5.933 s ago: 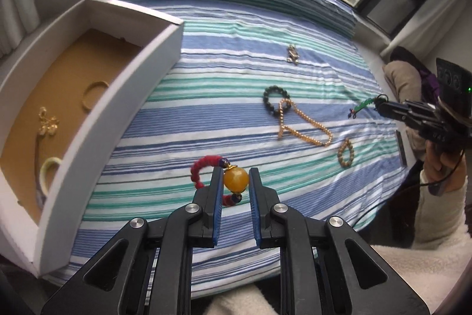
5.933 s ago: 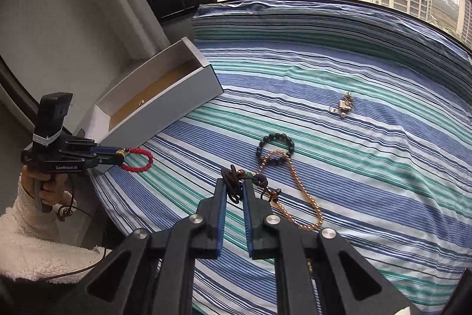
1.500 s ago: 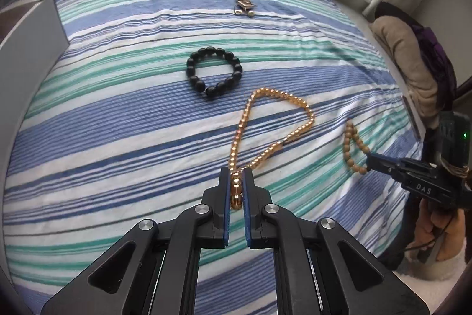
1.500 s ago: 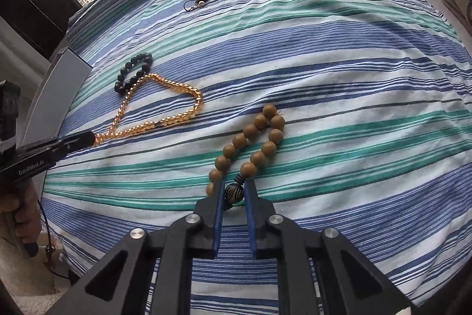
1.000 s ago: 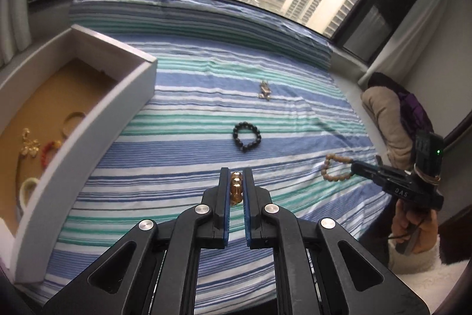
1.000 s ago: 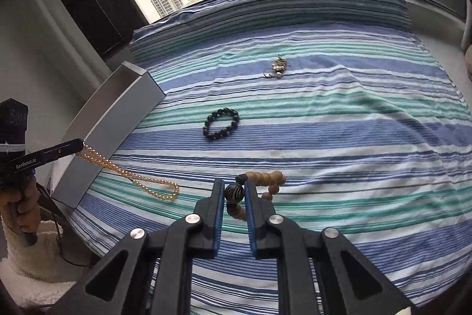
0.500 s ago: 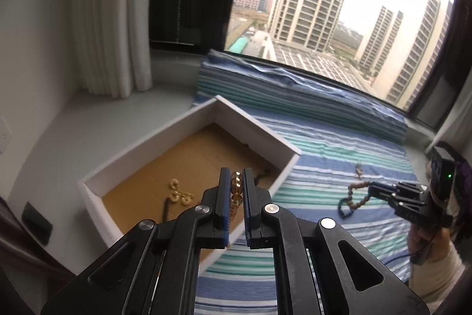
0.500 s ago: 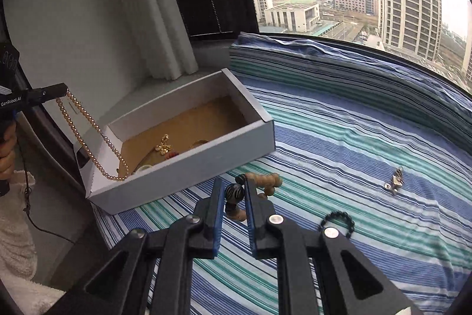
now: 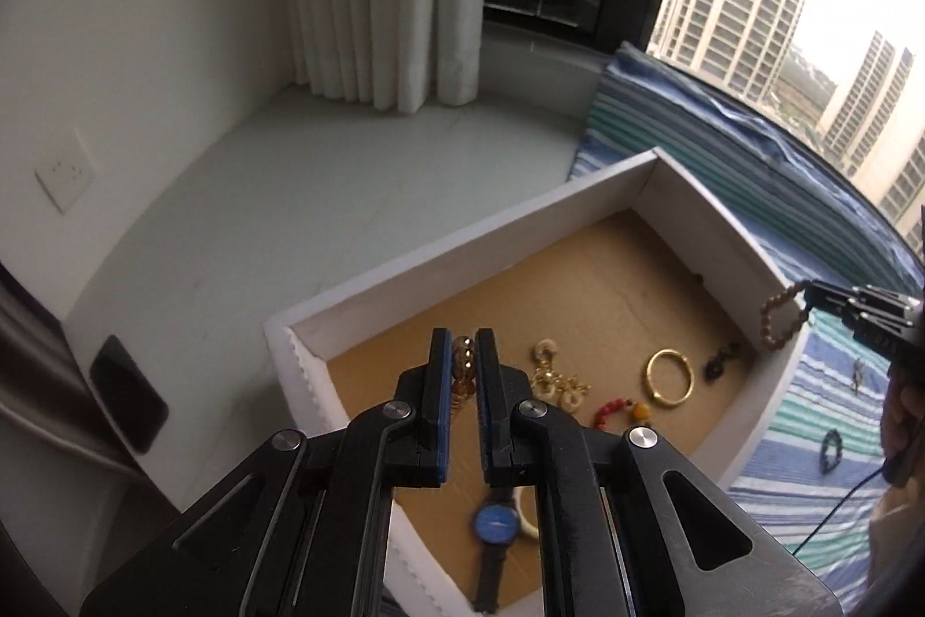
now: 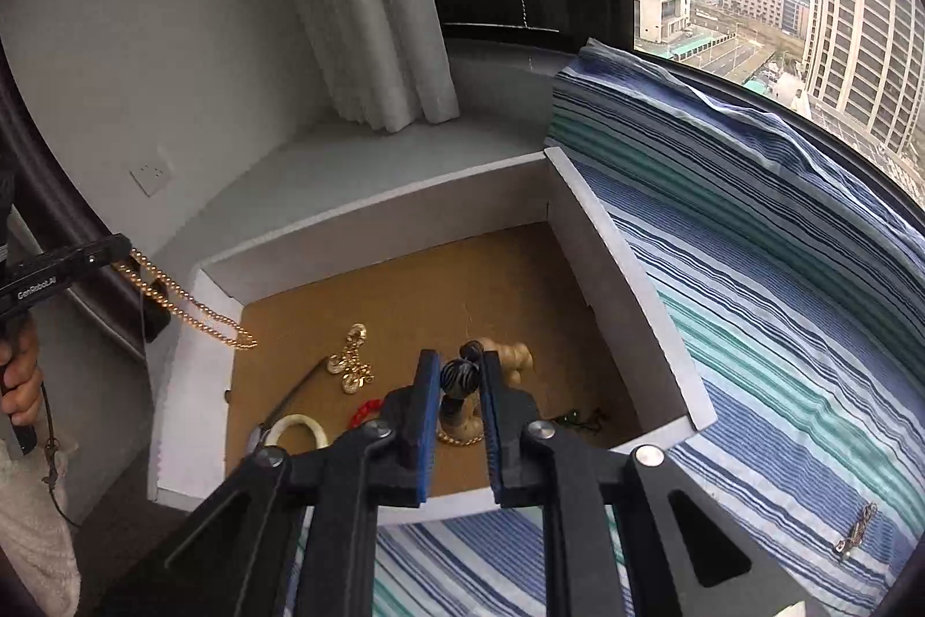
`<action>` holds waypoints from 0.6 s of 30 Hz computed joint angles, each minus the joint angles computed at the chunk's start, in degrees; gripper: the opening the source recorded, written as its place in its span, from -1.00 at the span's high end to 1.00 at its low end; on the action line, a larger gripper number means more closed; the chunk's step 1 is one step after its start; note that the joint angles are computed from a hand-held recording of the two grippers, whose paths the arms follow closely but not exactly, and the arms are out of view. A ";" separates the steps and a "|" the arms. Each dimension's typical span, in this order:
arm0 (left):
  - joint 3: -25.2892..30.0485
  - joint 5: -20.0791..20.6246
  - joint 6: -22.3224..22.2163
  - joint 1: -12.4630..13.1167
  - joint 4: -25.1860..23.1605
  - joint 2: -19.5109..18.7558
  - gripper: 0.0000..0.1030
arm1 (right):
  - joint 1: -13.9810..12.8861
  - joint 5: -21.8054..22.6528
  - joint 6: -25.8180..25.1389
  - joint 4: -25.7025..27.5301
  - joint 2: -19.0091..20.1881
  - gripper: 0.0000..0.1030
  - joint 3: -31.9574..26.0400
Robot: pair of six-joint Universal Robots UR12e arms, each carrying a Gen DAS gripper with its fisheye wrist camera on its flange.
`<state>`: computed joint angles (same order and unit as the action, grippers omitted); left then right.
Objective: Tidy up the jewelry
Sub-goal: 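Carry the amber necklace into the box with the left tool while the right tool carries the wooden bracelet, then open both tools in the box and return them over the black bead bracelet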
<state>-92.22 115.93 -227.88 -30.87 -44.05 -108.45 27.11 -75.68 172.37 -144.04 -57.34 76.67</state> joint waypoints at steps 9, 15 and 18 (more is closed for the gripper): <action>0.06 1.90 -1.20 0.69 -2.56 -1.99 -0.19 | -0.69 -1.33 3.93 -3.62 5.46 0.02 -5.04; 1.65 2.87 -0.67 -2.17 -1.33 -2.11 -0.41 | -2.73 0.55 5.20 -12.08 -1.09 0.01 3.83; 3.17 3.02 1.32 -4.95 0.61 -2.94 -0.64 | -3.89 -0.41 3.61 -14.16 -5.91 -0.06 11.11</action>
<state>-89.05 118.95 -226.56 -35.82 -43.44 -111.39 23.22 -76.08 175.99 -158.20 -63.25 87.79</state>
